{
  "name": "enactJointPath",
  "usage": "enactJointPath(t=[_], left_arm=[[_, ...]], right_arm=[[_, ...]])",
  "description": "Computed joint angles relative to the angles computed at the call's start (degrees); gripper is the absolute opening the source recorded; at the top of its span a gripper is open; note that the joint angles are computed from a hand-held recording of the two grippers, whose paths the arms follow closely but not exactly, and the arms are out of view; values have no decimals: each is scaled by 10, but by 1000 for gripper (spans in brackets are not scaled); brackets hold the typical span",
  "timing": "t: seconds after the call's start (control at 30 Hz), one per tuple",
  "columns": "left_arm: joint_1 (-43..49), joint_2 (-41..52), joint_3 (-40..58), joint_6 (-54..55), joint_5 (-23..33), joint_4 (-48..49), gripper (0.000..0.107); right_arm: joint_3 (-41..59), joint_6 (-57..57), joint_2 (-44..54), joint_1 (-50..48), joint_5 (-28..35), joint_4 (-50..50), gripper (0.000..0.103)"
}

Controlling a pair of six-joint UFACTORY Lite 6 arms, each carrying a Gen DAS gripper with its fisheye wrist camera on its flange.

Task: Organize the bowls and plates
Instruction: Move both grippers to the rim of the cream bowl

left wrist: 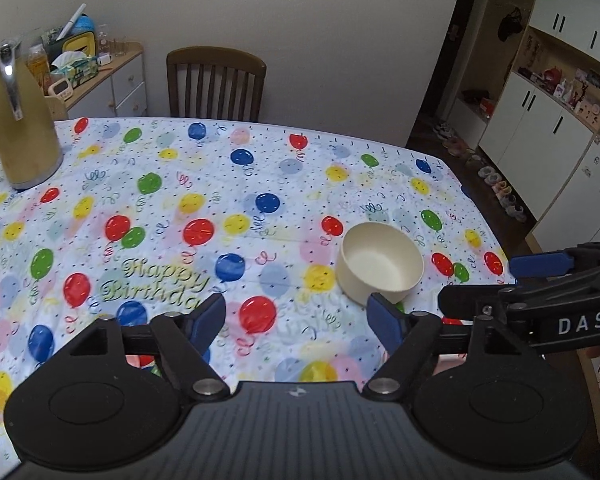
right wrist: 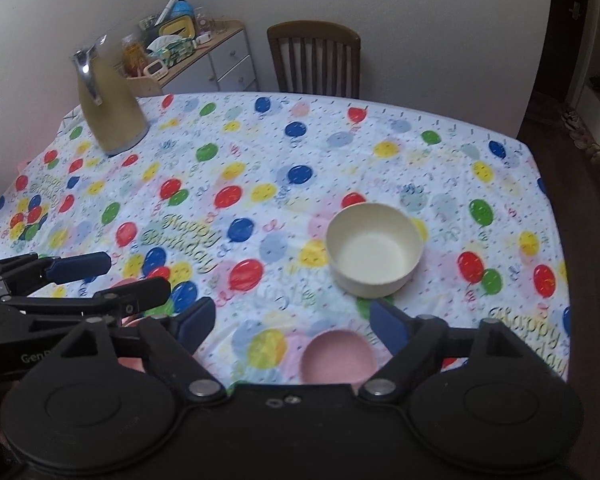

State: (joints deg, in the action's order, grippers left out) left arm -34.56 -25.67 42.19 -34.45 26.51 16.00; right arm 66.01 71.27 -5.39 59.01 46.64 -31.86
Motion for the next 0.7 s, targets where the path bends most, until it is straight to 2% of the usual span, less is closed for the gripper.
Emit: enactJointPath(t=[0.03,0.1,0.27,0.37,0.57,0.7], left_arm=[[-5,24,14,-8,-5,3,80],[-10,74,45,-14,-13,-2,80],[-23,194,123,-74,-28,25,80],[-21,268,177,-77,-32,9,80],[-11,396,273,-80,-36,-13,80],[-7,464,322,-98,-36,3,80]], right_arm=[[-7,-7,-6,-10,-2,-3,99],[-20,-36,-18,-43,-10,4,103],[-53,-129,-35,-150,-62,70,103],[-63,-184,-23,-210,-94,111,102],[-65,-314,28,-308,-153,206,98],[-66,-375,69,-344,-180,251,90]])
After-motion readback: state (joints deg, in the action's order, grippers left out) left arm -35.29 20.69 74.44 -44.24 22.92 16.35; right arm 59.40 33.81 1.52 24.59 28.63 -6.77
